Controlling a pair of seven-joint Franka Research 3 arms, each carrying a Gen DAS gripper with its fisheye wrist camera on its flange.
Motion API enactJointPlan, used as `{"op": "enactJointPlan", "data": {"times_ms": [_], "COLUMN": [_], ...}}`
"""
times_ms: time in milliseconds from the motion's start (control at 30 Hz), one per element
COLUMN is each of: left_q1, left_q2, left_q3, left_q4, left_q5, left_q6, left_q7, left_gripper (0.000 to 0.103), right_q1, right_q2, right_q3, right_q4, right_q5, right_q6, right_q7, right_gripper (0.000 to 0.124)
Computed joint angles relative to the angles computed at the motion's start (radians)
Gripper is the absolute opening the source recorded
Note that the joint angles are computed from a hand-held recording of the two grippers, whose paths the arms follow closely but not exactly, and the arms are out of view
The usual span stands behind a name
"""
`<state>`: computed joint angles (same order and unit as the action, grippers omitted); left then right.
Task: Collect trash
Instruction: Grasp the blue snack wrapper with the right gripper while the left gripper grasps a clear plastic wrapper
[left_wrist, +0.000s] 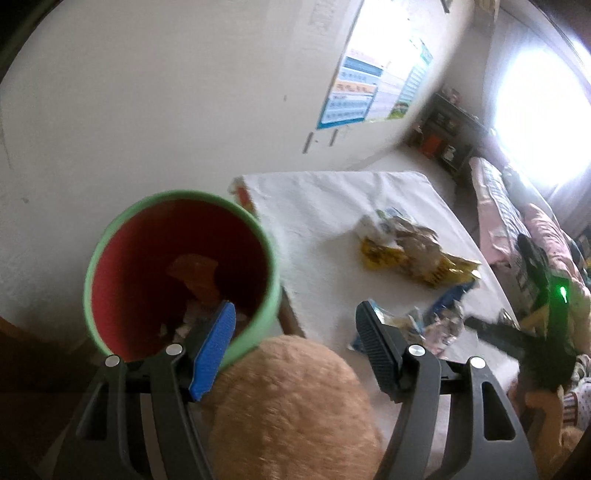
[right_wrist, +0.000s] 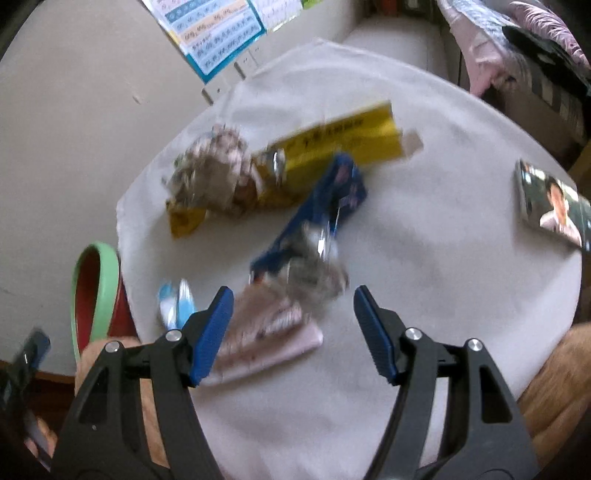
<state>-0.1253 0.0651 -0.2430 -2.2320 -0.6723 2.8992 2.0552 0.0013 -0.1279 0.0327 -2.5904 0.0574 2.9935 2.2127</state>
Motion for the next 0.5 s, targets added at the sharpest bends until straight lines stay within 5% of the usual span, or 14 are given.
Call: {"op": "enactJointPlan", "data": {"times_ms": [100,200,267,400,500], "left_q1": [-0.014,-0.029,-0.032,-0.045,-0.053], "left_q2": [0.001,0.008,0.014,0.05,0.103], "left_q3": [-0.005,-0.01,-0.018,-0.032,-0.044], "left_q4": [0.006,0.017,0.033,0.08,0.128], "left_q5": [0.037,0.098,0.077,0.081,0.108], "left_q6": [-0.035,-0.059,-0.097,-0.169,-0.21], "left_q7": [-0.029,-0.074,-0.076,-0.119,-0.168], "left_gripper": [0.065,0.065,0.065,0.065,0.065], "right_q1": [-0.017,0.016,0.027,0.046,0.019], "right_q2": [0.067,0.146,0.199,0.225,0.187], "right_q3": [-0.02,-0.055,-0.075,-0.104,-0.054], "right_q4": [0.054,0.116,0.164,0.172,0.148], "right_q5": [-0.031,0.134,0.12,0.089,0.286], "right_q6": [-0.001,-0.009,-0.037,-0.026,-0.007], "right_q7": [-0.024,-0.163,-0.166,-0.196,-0.379], "right_gripper": [0.07,0.07,0.069,0.031,0.026]}}
